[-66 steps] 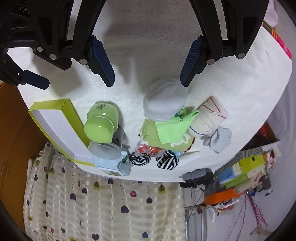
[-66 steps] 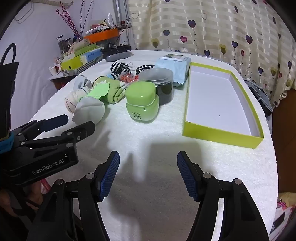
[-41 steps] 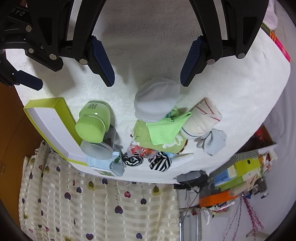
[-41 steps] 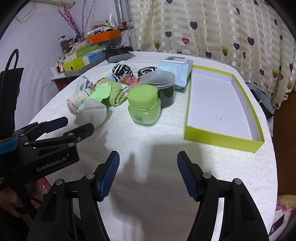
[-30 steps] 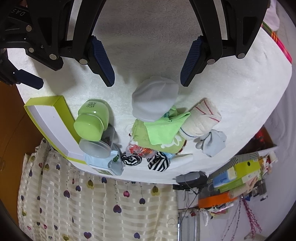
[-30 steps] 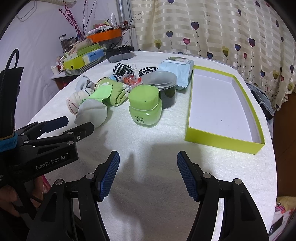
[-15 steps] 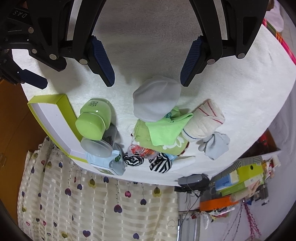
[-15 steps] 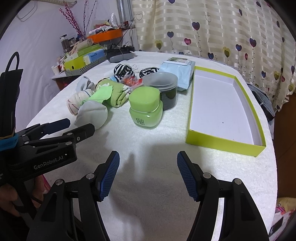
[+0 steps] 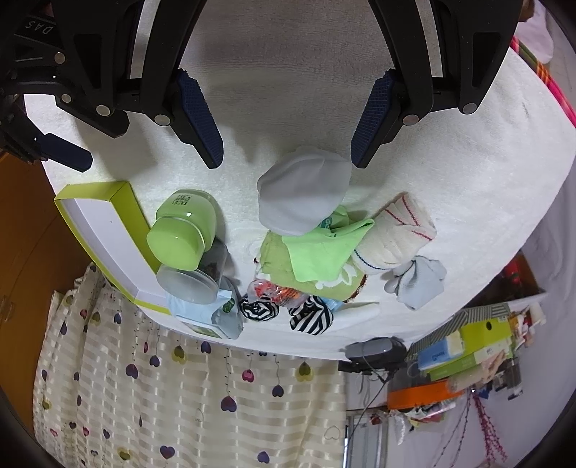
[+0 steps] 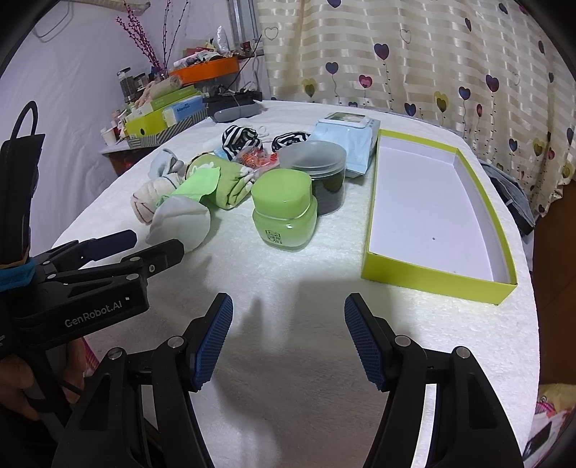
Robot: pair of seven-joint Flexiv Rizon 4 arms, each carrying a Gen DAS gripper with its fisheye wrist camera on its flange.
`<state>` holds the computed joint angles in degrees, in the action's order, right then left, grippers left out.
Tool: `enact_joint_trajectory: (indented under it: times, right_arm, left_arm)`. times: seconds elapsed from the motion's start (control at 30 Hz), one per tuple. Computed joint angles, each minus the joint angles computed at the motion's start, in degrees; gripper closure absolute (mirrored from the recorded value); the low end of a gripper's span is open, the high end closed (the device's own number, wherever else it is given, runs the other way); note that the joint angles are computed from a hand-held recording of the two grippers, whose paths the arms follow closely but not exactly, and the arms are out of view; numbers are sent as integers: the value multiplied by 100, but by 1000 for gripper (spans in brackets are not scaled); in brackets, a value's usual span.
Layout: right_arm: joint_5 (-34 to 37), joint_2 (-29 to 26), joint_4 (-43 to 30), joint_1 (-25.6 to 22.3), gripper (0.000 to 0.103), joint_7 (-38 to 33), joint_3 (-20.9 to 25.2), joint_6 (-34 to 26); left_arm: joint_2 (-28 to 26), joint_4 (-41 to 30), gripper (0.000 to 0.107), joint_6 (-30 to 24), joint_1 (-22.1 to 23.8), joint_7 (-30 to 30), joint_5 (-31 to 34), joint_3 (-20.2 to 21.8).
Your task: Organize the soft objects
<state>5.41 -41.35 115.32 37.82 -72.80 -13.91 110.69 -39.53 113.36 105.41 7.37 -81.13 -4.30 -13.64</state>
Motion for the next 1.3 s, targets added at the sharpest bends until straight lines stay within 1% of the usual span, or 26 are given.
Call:
enact_joint_trajectory:
  times: [0.5,0.7,0.8,1.3]
  right_arm:
    - [20,19,6,9,38,-44,13,19]
    - [25,29,-12,62,38,-57,-10,7]
    - [4,21,-32,47,38,-70,-4,2]
    - [-16,28,-62,91,38,-87,-37,-36]
  left_arm:
    - [-5,8,33,7,118,-10,61,-109]
    - [15,47,33,34,233,-44,108,-205]
    - [10,77,33,57,363,-56,171,-322]
    - [-2,91,33,116,515,-122,291,-411]
